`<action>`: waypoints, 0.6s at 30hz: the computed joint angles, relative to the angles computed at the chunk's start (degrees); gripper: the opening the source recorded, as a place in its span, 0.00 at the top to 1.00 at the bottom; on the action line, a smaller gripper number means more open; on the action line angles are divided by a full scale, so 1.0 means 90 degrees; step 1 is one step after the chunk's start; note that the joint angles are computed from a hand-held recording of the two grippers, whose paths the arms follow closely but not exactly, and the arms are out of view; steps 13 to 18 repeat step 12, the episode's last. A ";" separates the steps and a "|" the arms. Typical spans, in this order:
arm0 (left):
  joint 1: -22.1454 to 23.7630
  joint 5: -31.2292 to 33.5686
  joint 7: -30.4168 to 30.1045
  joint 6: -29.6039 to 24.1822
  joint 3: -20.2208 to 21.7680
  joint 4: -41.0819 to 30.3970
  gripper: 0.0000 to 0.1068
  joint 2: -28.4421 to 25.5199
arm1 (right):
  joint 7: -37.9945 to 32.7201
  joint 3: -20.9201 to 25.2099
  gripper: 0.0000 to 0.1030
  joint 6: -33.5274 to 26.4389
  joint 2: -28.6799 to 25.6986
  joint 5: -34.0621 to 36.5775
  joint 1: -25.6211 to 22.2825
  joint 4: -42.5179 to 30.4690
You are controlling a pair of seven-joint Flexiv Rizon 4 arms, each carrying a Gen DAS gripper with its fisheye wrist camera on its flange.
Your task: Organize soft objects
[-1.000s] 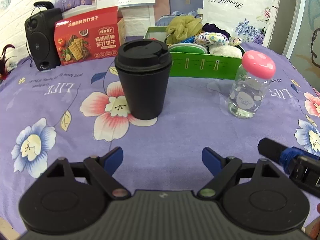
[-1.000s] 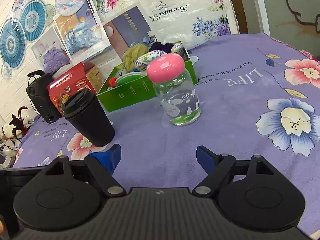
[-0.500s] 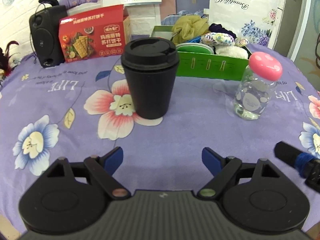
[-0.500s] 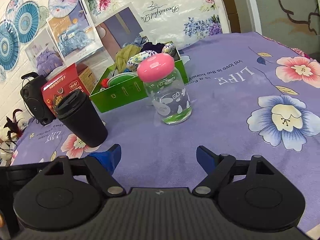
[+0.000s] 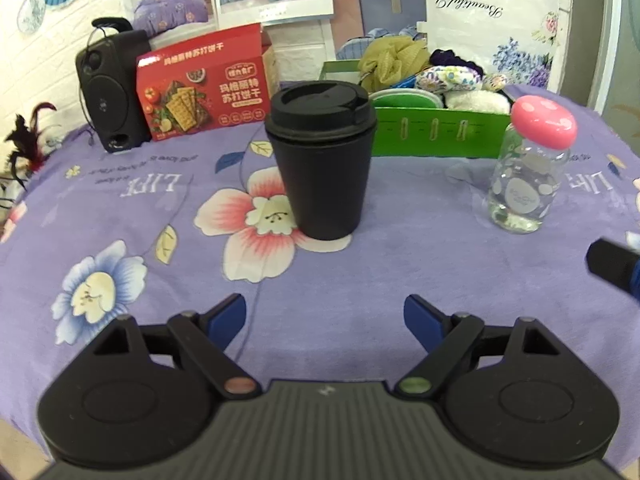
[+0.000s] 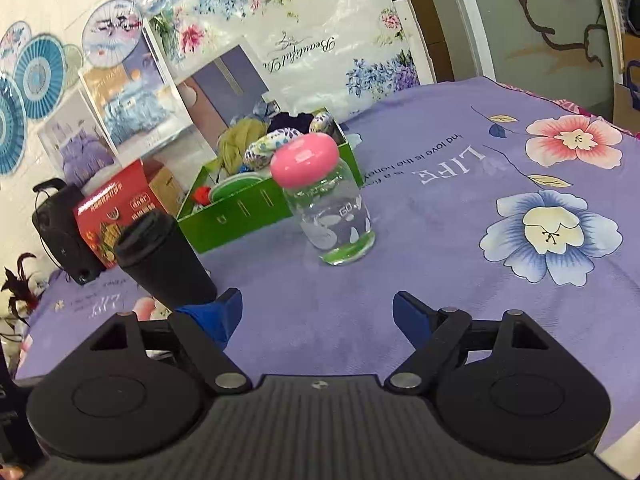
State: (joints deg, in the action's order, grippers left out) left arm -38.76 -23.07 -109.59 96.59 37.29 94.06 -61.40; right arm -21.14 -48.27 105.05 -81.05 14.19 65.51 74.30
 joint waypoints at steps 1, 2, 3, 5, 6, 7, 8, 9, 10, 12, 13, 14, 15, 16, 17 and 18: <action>-0.0132 -0.0054 -0.0061 -0.0065 0.0188 -0.0008 0.19 -0.0083 | -0.0009 -0.0071 0.33 -0.0058 -0.0037 -0.0018 0.0015 -0.0030; -0.0178 -0.0061 -0.0101 -0.0089 0.0260 -0.0007 0.19 -0.0112 | -0.0009 -0.0113 0.33 -0.0107 -0.0062 -0.0058 0.0013 -0.0060; -0.0152 -0.0025 -0.0101 -0.0066 0.0239 0.0000 0.19 -0.0098 | -0.0010 -0.0100 0.33 -0.0137 -0.0061 -0.0120 -0.0018 -0.0092; -0.0056 0.0027 -0.0075 0.0000 0.0129 0.0025 0.19 -0.0041 | -0.0095 0.0139 0.33 -0.0075 0.0019 -0.0319 -0.0204 -0.0183; -0.0035 0.0024 -0.0079 0.0046 0.0101 0.0037 0.19 -0.0032 | -0.0173 0.0312 0.33 -0.0006 0.0074 -0.0407 -0.0322 -0.0235; 0.0010 0.0030 -0.0060 0.0116 0.0042 0.0050 0.19 -0.0013 | -0.0251 0.0443 0.33 0.0079 0.0110 -0.0435 -0.0402 -0.0267; 0.0037 0.0005 -0.0044 0.0163 0.0000 0.0060 0.19 -0.0003 | -0.0308 0.0503 0.33 0.0140 0.0106 -0.0390 -0.0444 -0.0307; -0.0007 -0.0047 -0.0021 0.0132 0.0054 0.0049 0.19 -0.0032 | -0.0385 0.0555 0.33 0.0209 0.0099 -0.0343 -0.0478 -0.0345; -0.0084 -0.0094 -0.0004 0.0064 0.0157 0.0024 0.19 -0.0080 | -0.0504 0.0630 0.33 0.0266 0.0107 -0.0330 -0.0525 -0.0380; -0.0253 -0.0170 -0.0059 -0.0031 0.0391 -0.0002 0.19 -0.0188 | -0.0681 0.0686 0.33 0.0262 0.0110 -0.0231 -0.0540 -0.0428; -0.0253 -0.0170 -0.0059 -0.0031 0.0391 -0.0002 0.19 -0.0188 | -0.0681 0.0686 0.33 0.0262 0.0110 -0.0231 -0.0540 -0.0428; -0.0253 -0.0170 -0.0059 -0.0031 0.0391 -0.0002 0.19 -0.0188 | -0.0681 0.0686 0.33 0.0262 0.0110 -0.0231 -0.0540 -0.0428; -0.0253 -0.0170 -0.0059 -0.0031 0.0391 -0.0002 0.19 -0.0188 | -0.0681 0.0686 0.33 0.0262 0.0110 -0.0231 -0.0540 -0.0428; -0.0253 -0.0170 -0.0059 -0.0031 0.0391 -0.0002 0.19 -0.0188 | -0.0681 0.0686 0.33 0.0262 0.0110 -0.0231 -0.0540 -0.0428; -0.0253 -0.0170 -0.0059 -0.0031 0.0391 -0.0002 0.19 -0.0188 | -0.0681 0.0686 0.33 0.0262 0.0110 -0.0231 -0.0540 -0.0428; -0.0253 -0.0170 -0.0059 -0.0031 0.0391 -0.0002 0.19 -0.0188 | -0.0681 0.0686 0.33 0.0262 0.0110 -0.0231 -0.0540 -0.0428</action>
